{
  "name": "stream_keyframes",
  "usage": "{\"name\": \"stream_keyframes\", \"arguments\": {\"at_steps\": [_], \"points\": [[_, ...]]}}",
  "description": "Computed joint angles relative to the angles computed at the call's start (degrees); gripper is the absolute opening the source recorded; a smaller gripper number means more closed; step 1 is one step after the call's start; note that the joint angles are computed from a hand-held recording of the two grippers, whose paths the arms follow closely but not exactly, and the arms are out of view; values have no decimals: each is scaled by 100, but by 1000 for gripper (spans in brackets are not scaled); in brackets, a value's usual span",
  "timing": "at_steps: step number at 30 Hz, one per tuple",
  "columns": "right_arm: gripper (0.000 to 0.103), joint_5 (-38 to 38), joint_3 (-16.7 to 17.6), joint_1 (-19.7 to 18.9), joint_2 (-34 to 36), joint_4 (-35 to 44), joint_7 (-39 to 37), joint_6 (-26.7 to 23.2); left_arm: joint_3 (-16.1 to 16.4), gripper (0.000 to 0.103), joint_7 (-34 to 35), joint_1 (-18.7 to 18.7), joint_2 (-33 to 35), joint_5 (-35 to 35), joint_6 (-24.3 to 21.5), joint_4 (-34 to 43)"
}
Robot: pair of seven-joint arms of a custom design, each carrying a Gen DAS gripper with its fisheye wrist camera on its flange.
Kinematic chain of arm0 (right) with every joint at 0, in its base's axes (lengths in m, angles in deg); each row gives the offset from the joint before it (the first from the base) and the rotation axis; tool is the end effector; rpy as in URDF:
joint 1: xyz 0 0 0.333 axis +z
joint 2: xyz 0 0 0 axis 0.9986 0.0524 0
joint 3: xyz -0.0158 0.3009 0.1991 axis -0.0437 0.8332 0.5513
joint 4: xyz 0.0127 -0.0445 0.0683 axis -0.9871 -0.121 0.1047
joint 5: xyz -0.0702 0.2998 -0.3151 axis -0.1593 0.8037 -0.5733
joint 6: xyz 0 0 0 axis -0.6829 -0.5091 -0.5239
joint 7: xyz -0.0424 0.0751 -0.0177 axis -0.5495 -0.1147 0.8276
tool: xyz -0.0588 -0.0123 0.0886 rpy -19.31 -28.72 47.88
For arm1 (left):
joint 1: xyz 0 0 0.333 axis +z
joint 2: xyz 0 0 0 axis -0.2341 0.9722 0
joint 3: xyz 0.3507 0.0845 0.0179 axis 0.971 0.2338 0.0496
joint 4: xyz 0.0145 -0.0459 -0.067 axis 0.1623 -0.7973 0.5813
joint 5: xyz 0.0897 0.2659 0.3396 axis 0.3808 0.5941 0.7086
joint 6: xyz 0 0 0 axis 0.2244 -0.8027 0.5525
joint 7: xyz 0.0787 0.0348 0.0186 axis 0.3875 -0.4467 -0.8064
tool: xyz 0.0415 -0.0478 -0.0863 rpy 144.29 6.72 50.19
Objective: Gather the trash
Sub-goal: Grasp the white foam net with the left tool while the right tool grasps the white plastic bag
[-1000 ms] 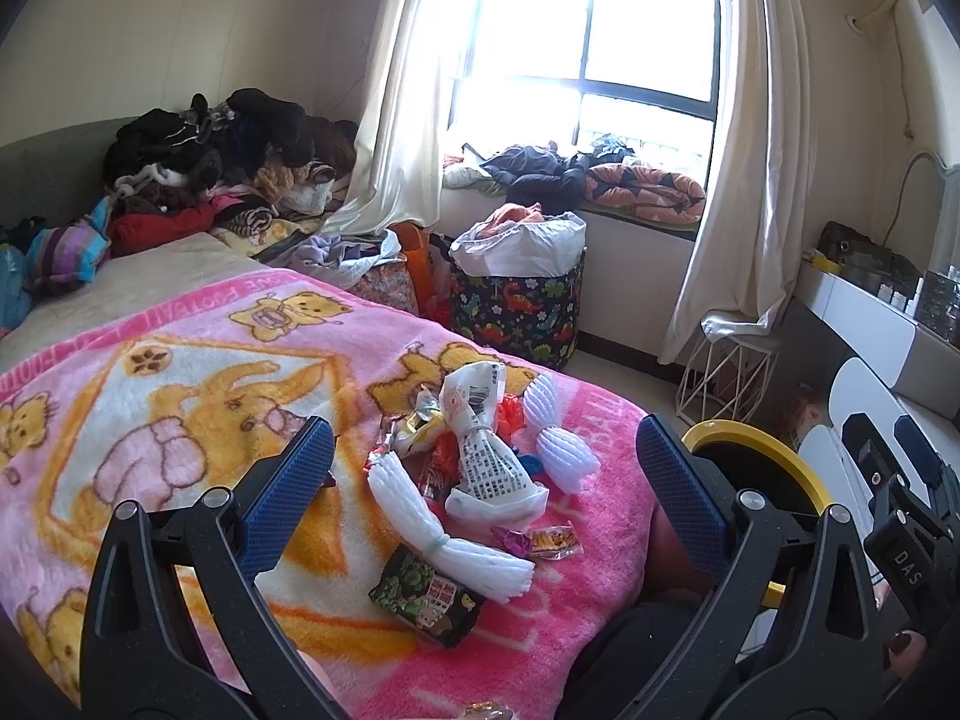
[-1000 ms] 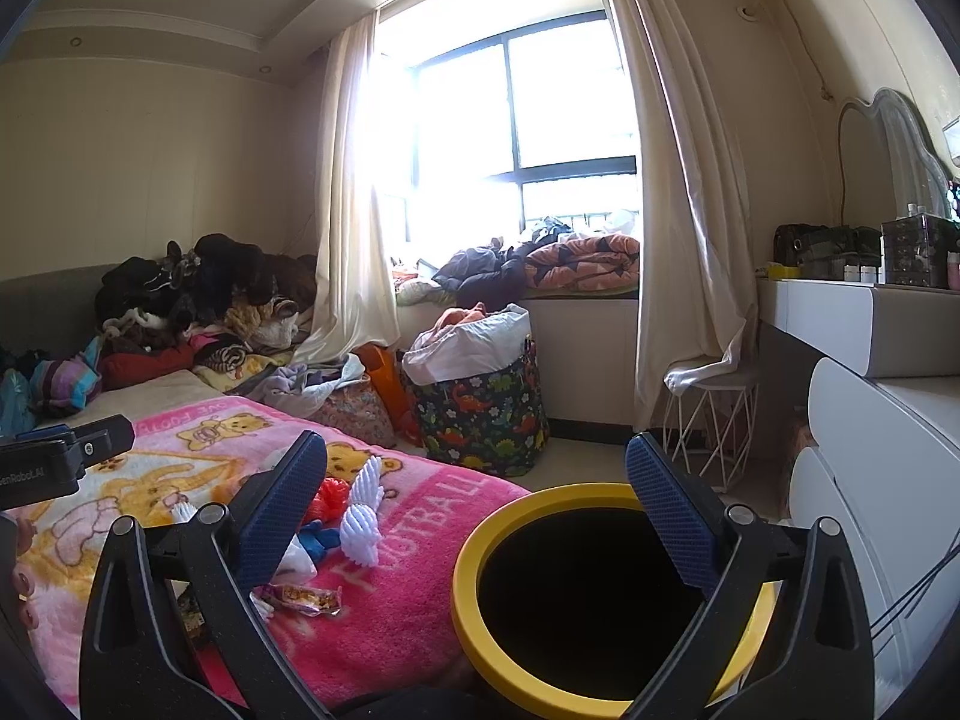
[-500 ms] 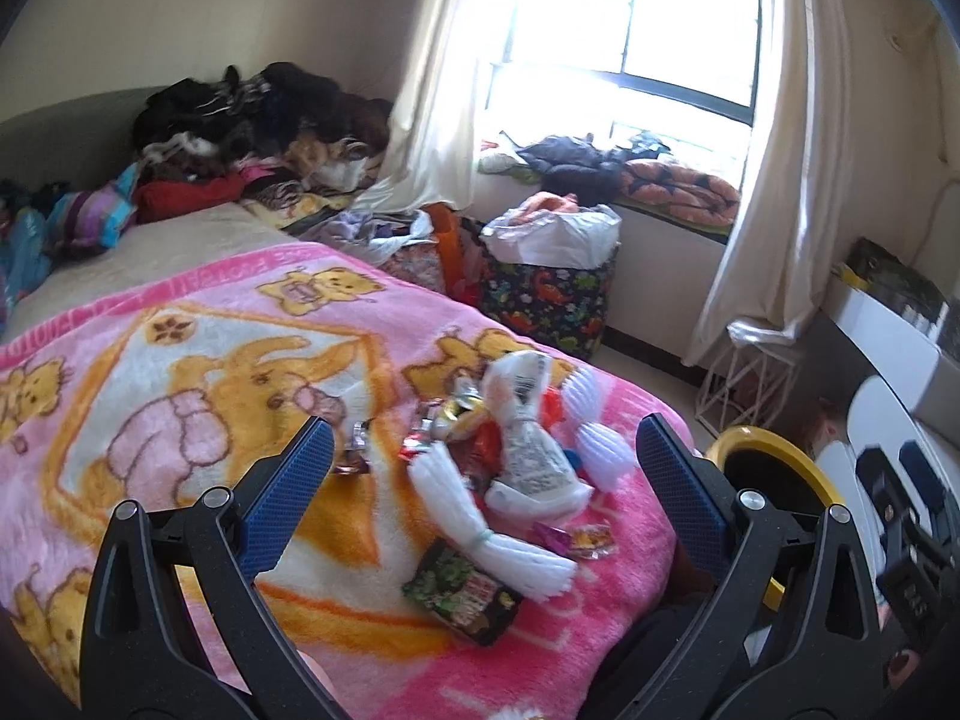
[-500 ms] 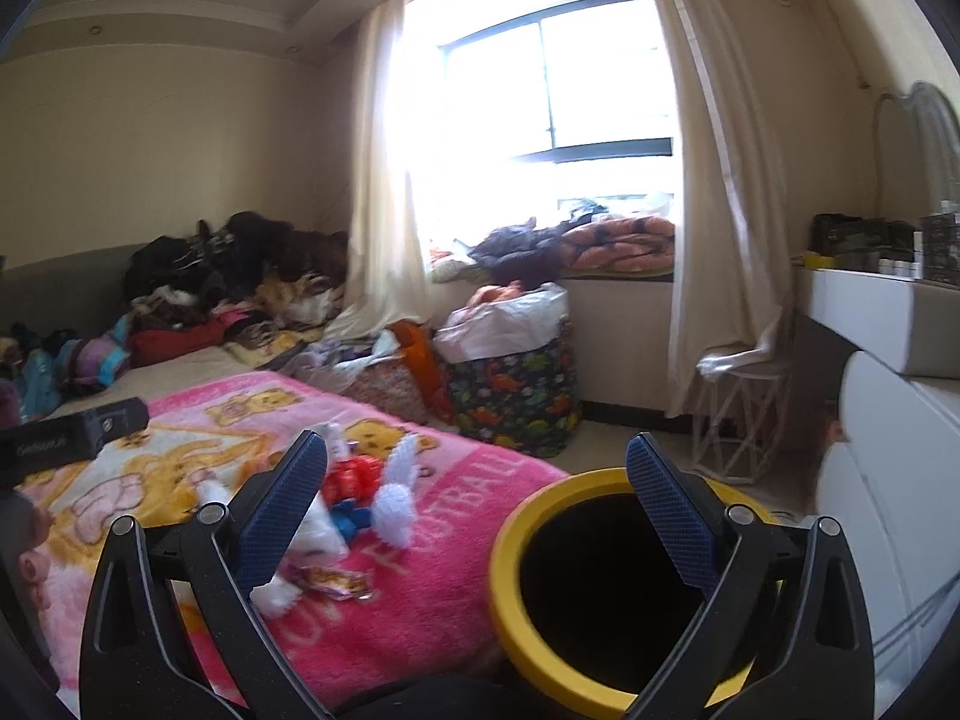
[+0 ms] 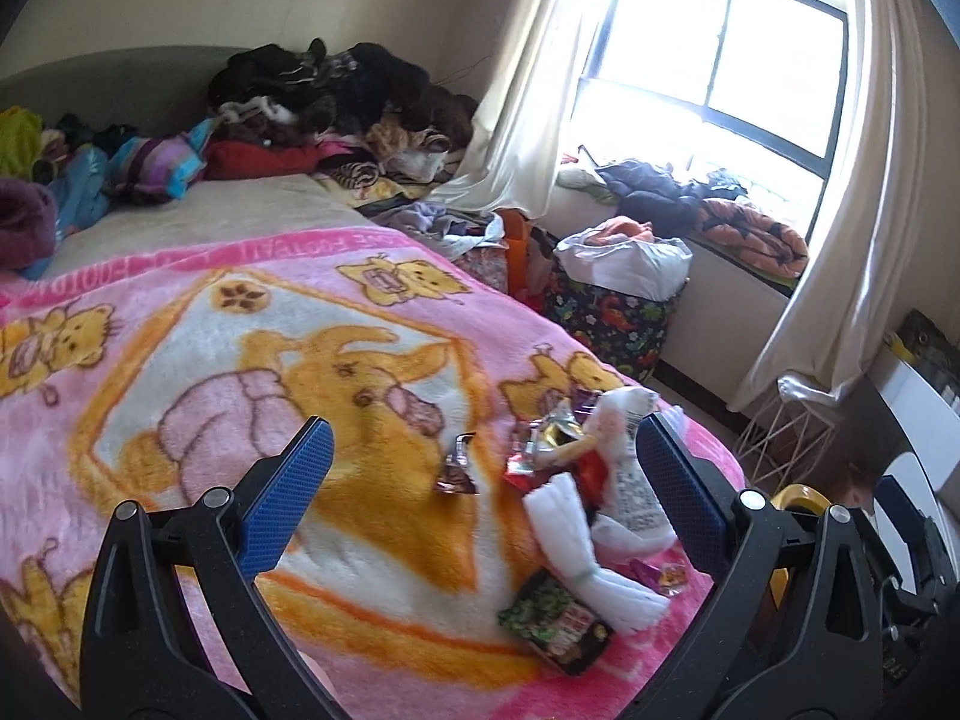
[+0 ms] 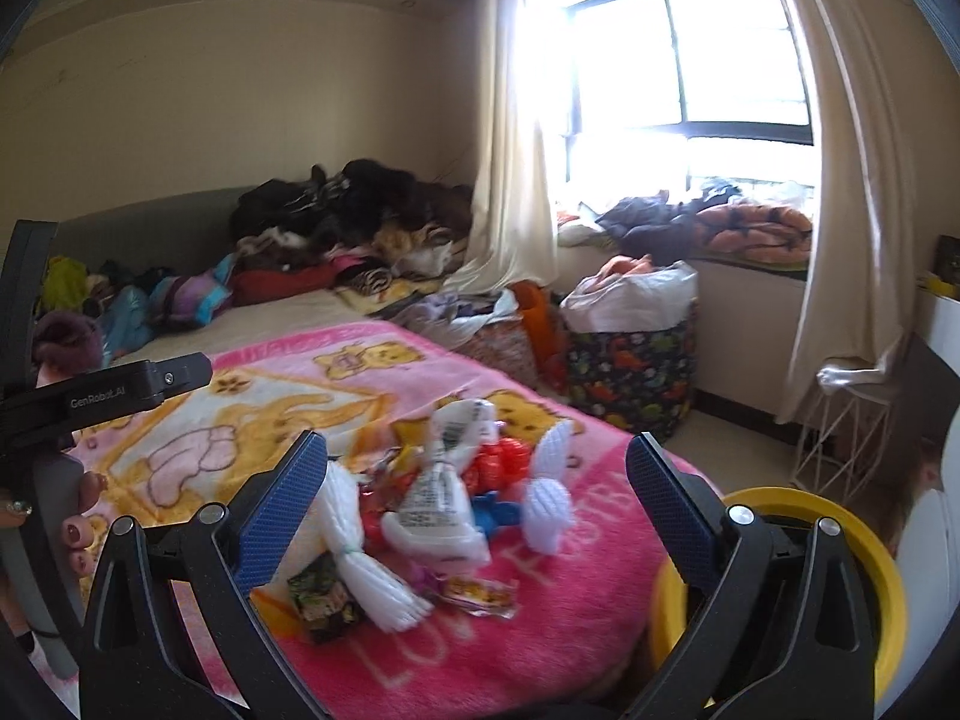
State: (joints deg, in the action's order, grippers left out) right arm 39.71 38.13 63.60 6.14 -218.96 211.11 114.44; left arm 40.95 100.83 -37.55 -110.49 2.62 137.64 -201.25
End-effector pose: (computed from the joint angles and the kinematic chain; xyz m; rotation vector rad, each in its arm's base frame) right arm 0.3642 0.2338 0.5755 -1.4362 1.5065 -1.0992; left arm 0.4546 -0.1593 0.5755 -1.6127 1.7036 -1.2967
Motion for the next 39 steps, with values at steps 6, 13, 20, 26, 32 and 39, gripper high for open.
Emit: {"name": "stream_keyframes", "arguments": {"at_steps": [6,13,20,26,32,39], "points": [[97,-159,-39,-22,977,444,-222,-164,1512,93,880,-1594,152,-543,-293,272],[96,-456,-314,150,1974,734,-35,-409,2570,93,1987,-2899,538,-1481,-762,745],[78,-409,-1284,1154,3054,986,-222,-656,3649,78,3430,-4163,846,-3019,-1560,1253],[65,-341,-2050,1928,3469,1094,-309,-668,3957,66,4374,-4493,1092,-4282,-2321,1554],[51,35,-2974,2890,3640,1090,-649,-570,3890,49,4801,-4357,1435,-5059,-3088,1823],[42,150,-3170,3078,3511,939,-847,-305,3524,19,4930,-3918,1646,-5341,-3600,1946]]}}
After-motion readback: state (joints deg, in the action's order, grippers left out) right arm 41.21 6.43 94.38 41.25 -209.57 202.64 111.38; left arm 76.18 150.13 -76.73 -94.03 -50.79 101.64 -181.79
